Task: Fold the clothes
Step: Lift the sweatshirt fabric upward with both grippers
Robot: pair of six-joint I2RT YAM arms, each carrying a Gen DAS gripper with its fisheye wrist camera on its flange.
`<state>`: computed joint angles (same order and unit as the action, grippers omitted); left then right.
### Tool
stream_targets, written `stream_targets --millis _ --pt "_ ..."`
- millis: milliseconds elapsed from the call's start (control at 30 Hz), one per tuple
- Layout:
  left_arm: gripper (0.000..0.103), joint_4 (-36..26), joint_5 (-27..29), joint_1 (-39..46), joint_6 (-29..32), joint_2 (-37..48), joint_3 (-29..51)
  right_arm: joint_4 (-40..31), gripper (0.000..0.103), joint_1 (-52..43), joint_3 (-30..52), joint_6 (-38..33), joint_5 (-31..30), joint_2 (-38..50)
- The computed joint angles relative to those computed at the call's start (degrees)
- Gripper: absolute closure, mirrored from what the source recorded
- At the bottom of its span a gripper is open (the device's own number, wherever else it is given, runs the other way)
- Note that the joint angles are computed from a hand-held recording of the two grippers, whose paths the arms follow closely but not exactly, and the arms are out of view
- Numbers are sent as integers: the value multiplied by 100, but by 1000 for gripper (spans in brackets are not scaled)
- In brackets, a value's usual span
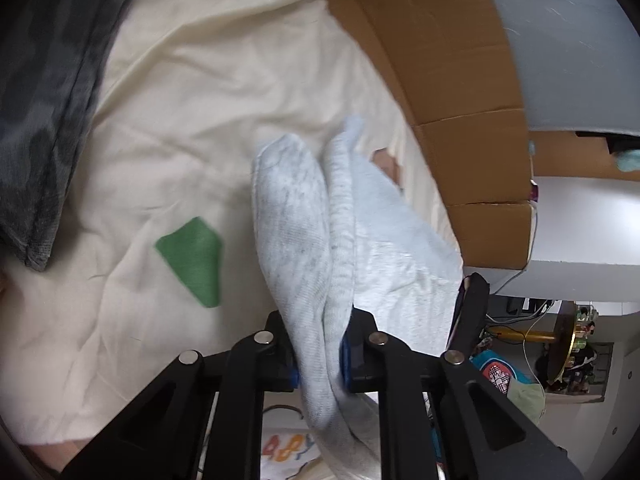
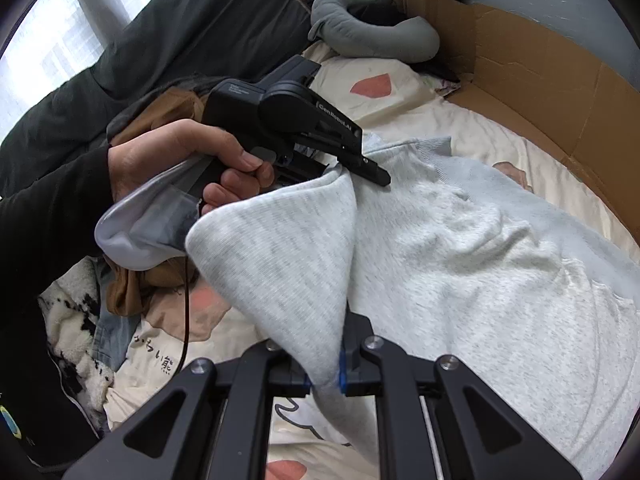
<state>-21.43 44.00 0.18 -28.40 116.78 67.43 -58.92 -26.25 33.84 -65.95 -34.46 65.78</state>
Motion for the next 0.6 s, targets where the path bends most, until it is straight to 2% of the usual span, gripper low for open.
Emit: stream_targets --millis 267,433,600 --pt "91 132 -154 -558 -560 -406 427 -995 95 -1090 810 -1005 -260 546" --pt "91 389 -414 -983 -1093 -581 639 -1621 95 -1794 1438 -1691 -376 1106" --pt "91 532 -787 -1442 -1377 -703 896 -2240 95 -2519 2100 -2332 -450 1797"
